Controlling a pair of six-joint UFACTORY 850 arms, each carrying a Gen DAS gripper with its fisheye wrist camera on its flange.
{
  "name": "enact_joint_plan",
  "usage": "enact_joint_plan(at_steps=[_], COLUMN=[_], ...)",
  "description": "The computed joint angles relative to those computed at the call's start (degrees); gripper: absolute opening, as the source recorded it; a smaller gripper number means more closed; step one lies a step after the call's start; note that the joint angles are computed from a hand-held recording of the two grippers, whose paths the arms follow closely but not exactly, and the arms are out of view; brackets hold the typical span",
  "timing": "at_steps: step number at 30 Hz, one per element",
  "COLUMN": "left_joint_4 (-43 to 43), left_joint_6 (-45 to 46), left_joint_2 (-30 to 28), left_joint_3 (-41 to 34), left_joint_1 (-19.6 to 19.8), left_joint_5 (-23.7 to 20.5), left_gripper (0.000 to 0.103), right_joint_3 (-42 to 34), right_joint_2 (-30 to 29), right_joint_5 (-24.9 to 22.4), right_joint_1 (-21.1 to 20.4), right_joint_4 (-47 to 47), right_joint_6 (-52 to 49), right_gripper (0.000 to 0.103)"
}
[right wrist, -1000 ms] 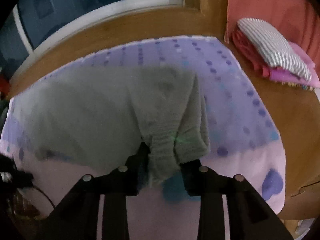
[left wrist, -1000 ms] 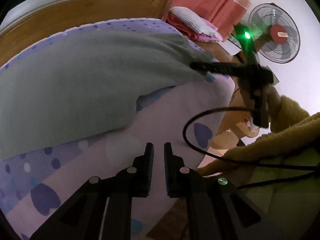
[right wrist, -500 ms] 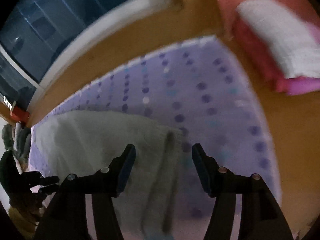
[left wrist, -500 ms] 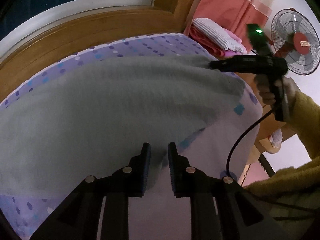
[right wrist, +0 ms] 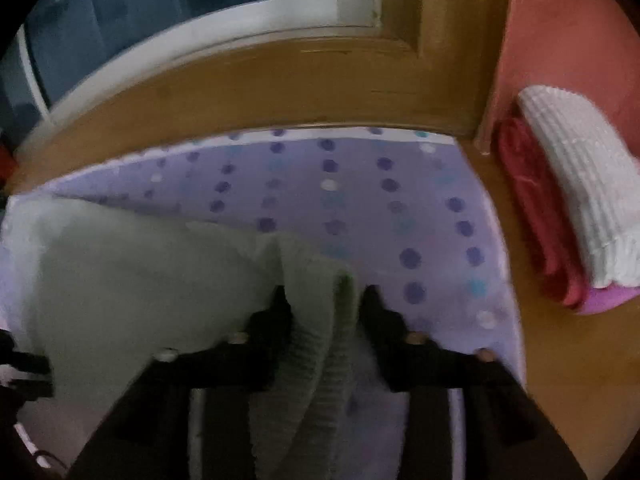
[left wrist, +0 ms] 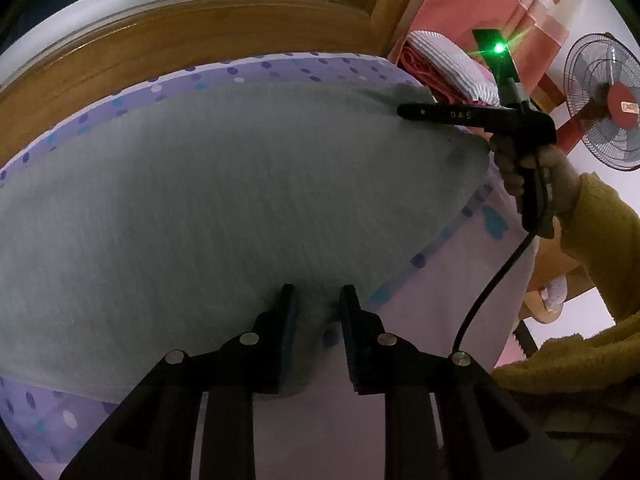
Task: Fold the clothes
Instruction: 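Release the sweatpants and smooth the folded bundle with both grippers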
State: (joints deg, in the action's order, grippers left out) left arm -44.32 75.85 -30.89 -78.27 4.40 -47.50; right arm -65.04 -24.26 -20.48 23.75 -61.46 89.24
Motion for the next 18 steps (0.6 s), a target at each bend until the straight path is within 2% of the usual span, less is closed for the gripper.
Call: enact_joint_plan(at_steps=[4,6,8,10,14,16,18], left_joint_4=[0.8,-1.4,-2.3,-1.1,4.0,1.3,0.4], left_joint_6=[-1.3,0.3,0.7,-1.7,-9.1,-6.9,-6.6], left_joint_2=[0.1,0.2,-0.5,-2.6,-8.0,-8.3,-8.2], left_joint_3=[-1.6,-2.5,-4.3,-7.1,-12.5,-12.3,-11.9], left_joint_1=[-0.4,-0.5,-1.2,-2.2,-4.5,-4.7,-4.8], left_joint_5=[-0.9,-1.1,-0.1,1.1,2.9,3.9,4.5], left_gripper=[0.022,0.022,0.022,0.022,0.022,0.024,0.026], right_joint_3=[4.3,6.4,7.4,7.6,5.9,6.3,8.0], right_joint_2=[5.3,8.6,10.6,10.8,6.4,4.6,4.6], right_joint_5=[1.5,0.5,-3.2,-2.6,-3.3,-1.1,1.1], right_joint_1=[0.2,1.7,5.1,7.9,11.4,9.9,8.9], right_joint_4=[-8.4,-14.1,-18.0,-21.4,-21.0,-16.0,-19.4], right_joint_6=[12.2,19.0,21.9,23.9,22.1,19.5,23.8], right_gripper=[0.05,0.05,0.051,0.051,0.051,0.049,0.046])
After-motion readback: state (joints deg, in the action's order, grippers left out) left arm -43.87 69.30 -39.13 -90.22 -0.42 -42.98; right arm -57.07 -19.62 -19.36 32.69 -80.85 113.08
